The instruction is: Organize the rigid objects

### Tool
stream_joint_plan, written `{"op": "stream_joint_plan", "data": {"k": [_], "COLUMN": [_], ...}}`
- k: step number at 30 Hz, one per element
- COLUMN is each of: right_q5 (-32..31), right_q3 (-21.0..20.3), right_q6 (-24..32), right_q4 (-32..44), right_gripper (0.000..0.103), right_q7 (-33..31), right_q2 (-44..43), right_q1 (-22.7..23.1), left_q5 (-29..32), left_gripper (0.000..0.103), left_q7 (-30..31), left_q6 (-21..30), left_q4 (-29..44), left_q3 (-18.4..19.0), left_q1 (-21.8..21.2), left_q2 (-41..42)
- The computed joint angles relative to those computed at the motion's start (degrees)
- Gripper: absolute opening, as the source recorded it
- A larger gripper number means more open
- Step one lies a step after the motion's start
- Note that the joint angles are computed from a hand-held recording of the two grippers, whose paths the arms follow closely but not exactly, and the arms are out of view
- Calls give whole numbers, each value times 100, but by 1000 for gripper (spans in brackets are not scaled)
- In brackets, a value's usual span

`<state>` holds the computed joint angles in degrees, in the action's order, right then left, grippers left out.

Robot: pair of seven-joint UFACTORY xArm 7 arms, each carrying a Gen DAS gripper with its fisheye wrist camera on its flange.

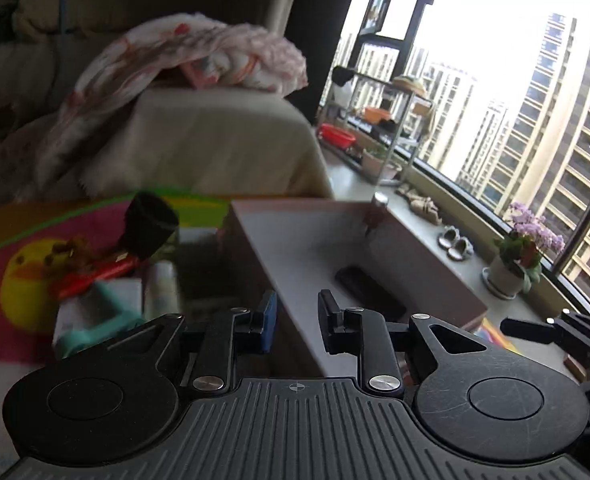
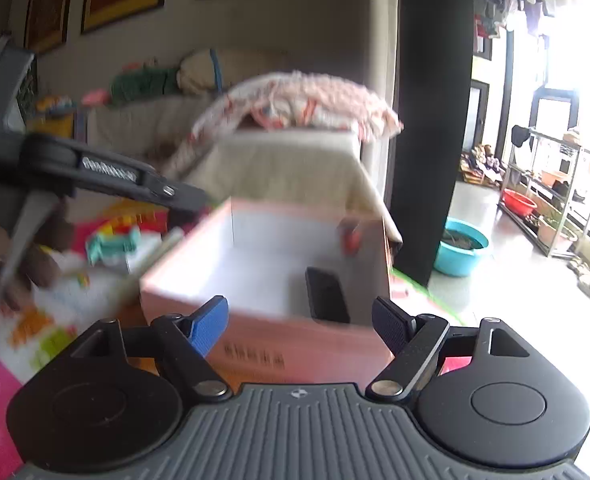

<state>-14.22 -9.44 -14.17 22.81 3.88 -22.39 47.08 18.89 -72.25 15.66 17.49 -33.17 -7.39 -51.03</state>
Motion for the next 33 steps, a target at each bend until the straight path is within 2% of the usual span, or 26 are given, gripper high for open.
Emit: {"op": "stream_joint_plan", "data": {"k": [2, 5, 6, 7, 9, 11, 13, 14, 15, 17, 19, 20, 22, 24, 29, 33], "right_q5": [-88, 185, 313, 447, 663, 865, 934, 970, 912, 707, 581, 500, 367, 247, 140, 78], "right_q3": [-505, -1283, -1560, -1722, -1562, -1207, -1193, -909, -542, -260, 104, 192, 293, 197, 23, -238], "right_q6": [294, 655, 726, 760, 651, 492, 384, 239, 122, 104, 62, 52, 16, 31, -32, 17], "right_q4": [45, 298, 409, 526, 660, 714, 683, 589, 478, 295, 71, -26, -202, -313, -472, -494], "right_gripper": [80, 80, 80, 80, 80, 81, 81, 81, 81, 81, 81, 81, 81, 81, 81, 81], "right_q7": [-32, -170, -238, -282, -265, -232, -263, -301, -307, -344, -326, -311, -278, -244, -173, -39], "right_q2": [-13, -29, -10, 43, 222, 399, 478, 495, 489, 371, 181, 72, -139, -315, -465, -491], "right_q1": [519, 1473, 1831, 2095, 2110, 1925, 2059, 1835, 1500, 1249, 882, 769, 609, 629, 713, 959], "left_q5": [-118, -94, -32, 54, 170, 234, 194, 188, 179, 182, 204, 267, 521, 547, 71, -435], "left_gripper": [25, 25, 25, 25, 25, 25, 25, 25, 25, 25, 27, 37, 40, 40, 39, 39], "left_q7": [-120, -281, -309, -331, -249, -40, 154, 249, 366, 510, 685, 681, 530, 496, 969, 1210], "left_q6": [312, 1172, 1297, 1193, 722, 2, -462, -625, -714, -748, -562, -530, -687, -738, -931, -581], "left_q4": [-441, -738, -790, -871, -769, -603, -265, -64, 157, 568, 888, 922, 868, 722, 31, -440], "left_q3": [75, 134, 187, 263, 513, 798, 861, 817, 786, 626, 598, 563, 399, 468, 1193, 1370], "left_q1": [-346, -548, -522, -393, 82, 704, 1299, 1610, 1854, 2264, 2358, 2373, 2555, 2411, 1250, 378], "left_q2": [-600, -1539, -1823, -1985, -1808, -1249, -502, -91, 316, 1081, 1763, 1931, 1976, 1832, 1202, 402]}}
